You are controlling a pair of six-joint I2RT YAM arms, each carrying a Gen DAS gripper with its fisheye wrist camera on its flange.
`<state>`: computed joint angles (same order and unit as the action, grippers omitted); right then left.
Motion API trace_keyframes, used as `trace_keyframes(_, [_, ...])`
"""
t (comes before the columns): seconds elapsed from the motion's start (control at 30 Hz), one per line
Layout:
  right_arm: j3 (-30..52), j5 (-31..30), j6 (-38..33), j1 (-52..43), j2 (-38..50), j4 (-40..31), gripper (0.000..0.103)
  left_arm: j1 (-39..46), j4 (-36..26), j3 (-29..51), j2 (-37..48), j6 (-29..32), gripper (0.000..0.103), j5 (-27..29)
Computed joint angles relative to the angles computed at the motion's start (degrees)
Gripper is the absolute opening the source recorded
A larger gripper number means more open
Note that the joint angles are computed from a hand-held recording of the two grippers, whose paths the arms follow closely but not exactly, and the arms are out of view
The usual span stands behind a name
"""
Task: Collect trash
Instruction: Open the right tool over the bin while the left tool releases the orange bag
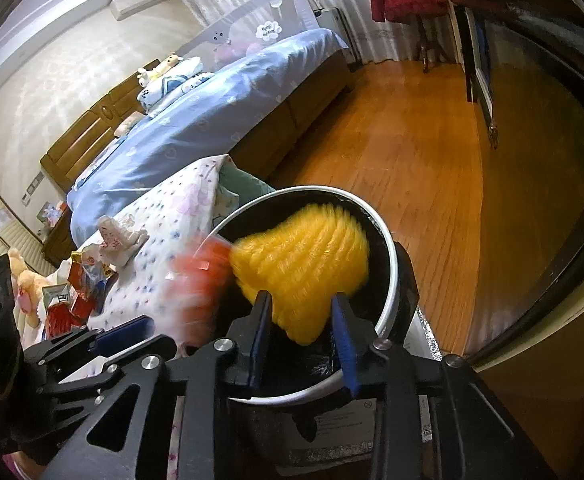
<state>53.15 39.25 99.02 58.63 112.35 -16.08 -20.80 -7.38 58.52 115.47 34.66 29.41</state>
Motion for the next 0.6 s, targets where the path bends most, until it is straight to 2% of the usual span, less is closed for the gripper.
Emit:
trace_keyframes(0.03, [-0.01, 0.02, 0.28, 0.04, -0.06, -0.16, 0.041, 0.27, 0.60, -0.54, -0.35, -0.07, 0.052, 0.10])
trace_keyframes(0.07, [-0.03, 0.26, 0.73, 0.28, -0.10, -0.21, 0.045, 0.69, 1.48, -1.46, -0.91, -0.04, 0.053, 0.22])
trace_keyframes(0.2, [1.03, 1.12, 1.87, 1.14, 0.19, -1.41, 0.049, 3.14, 2.05, -3.69, -2.39, 0.53, 0.054, 1.23])
trace_keyframes(0.27, [1.95, 1.57, 1.85, 1.45, 0.38, -1.96, 0.055, 5.39, 1.76, -4.62, -3.20, 0.76, 0.056, 2.49])
trace_keyframes(0.33, [3.53, 2.33, 1.91, 1.98, 1.11, -2.80, 0.068, 7.79, 2.67, -6.27, -4.25, 0.72, 0.059, 3.51])
trace_keyframes(0.47, [8.55, 3.55, 0.97, 2.78, 3.84, -4.44, 0.073, 12.38, 4.83, -9.45, -6.19, 1.36, 0.060, 4.80])
trace_keyframes(0.6, [14.13, 4.41, -0.82, 3.56, 7.22, -5.12, 0.076, 18.08, 4.44, -11.67, -8.14, 2.77, 0.061, 6.98])
